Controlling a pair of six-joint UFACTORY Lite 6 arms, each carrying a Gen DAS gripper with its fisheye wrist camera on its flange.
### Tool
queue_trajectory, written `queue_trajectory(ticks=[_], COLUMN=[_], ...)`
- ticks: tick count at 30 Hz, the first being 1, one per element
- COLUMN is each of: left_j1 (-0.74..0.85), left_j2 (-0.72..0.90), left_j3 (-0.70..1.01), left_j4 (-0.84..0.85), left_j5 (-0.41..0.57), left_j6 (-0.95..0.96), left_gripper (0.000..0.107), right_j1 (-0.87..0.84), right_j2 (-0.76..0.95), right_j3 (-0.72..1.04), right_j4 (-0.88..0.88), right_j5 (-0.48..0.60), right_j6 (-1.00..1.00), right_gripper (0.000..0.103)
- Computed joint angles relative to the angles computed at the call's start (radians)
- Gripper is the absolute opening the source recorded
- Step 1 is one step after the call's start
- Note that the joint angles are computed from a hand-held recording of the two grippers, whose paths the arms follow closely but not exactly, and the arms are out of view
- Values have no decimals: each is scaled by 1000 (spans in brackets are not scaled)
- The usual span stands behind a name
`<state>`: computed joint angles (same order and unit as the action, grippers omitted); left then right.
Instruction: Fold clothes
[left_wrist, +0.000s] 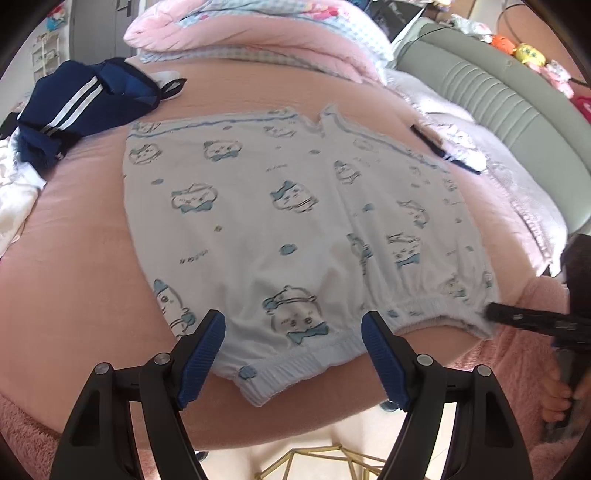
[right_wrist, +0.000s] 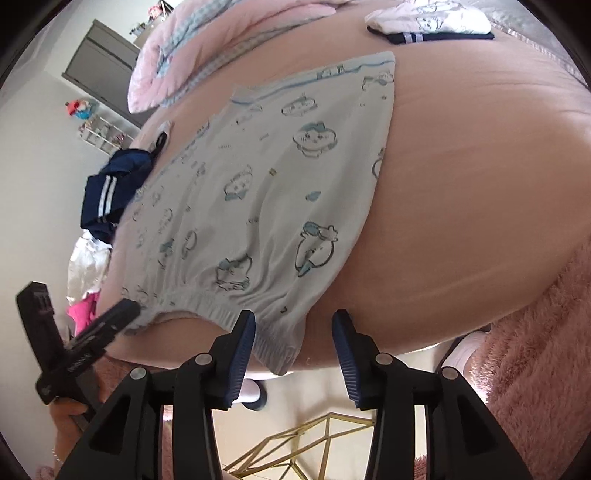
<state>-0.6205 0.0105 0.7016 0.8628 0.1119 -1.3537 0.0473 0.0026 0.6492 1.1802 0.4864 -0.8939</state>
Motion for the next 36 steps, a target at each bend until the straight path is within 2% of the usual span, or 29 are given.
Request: queue_trajectory(ticks=[1, 3, 4, 8, 12, 13, 16, 19, 21, 22, 24, 26, 28, 29, 30, 32, 34, 36], left_j1=[-6, -12, -10, 12, 26, 32, 56, 73, 98, 112, 140, 158, 154, 146, 136, 102, 54, 16], left_j2=[-9, -11, -8, -10, -31, -27, 12, -7, -46, -56, -70, -67, -56, -48, -39, -10, 42, 91], left_j3=[-2, 1, 2, -5, -22, -22, -6, -22, -51, -62, -80, -87, -83, -78, -69, -45, 3, 60], left_j4=[60, 92, 79, 58, 194, 181, 1, -22, 0, -2, -34, -151, -198, -197, -188, -64, -38, -112], left_j5=[6, 22, 24, 31, 50, 51, 54, 52, 30, 18, -4, -21, -26, -25, -19, 17, 107, 204], left_j6=[-56, -91, -80, -72, -209, -196, -21, -9, -41, -44, -23, 84, 130, 132, 129, 12, -5, 79], left_gripper=[75, 75, 75, 75, 75, 75, 75, 75, 75, 75, 75, 75, 75, 75, 75, 75, 75, 75], right_j1=[7, -24, -20, 58, 27, 17, -40, -63, -80, -91, -91, -79, -50, -30, -14, 35, 87, 179], right_j2=[32, 88, 101, 46, -34, -48, 30, 45, 4, 9, 47, 86, 92, 91, 103, 137, 105, 41], right_j3=[22, 48, 58, 56, 21, 11, 39, 36, 10, 5, 15, 28, 24, 25, 32, 70, 76, 47], right_j4=[2, 97, 110, -12, -81, -101, -96, -6, 103, 139, 172, 176, 183, 191, 196, 114, -44, -254], right_j5=[3, 107, 123, -14, -64, -77, -7, 33, 66, 92, 120, 125, 101, 80, 71, 33, -48, -187], right_j6=[-2, -77, -82, 18, 100, 114, 96, 25, -74, -117, -144, -140, -155, -169, -183, -107, 19, 209], right_gripper=[42, 9, 9, 5, 2, 2, 2, 2, 6, 11, 51, 53, 53, 52, 39, 19, 15, 6])
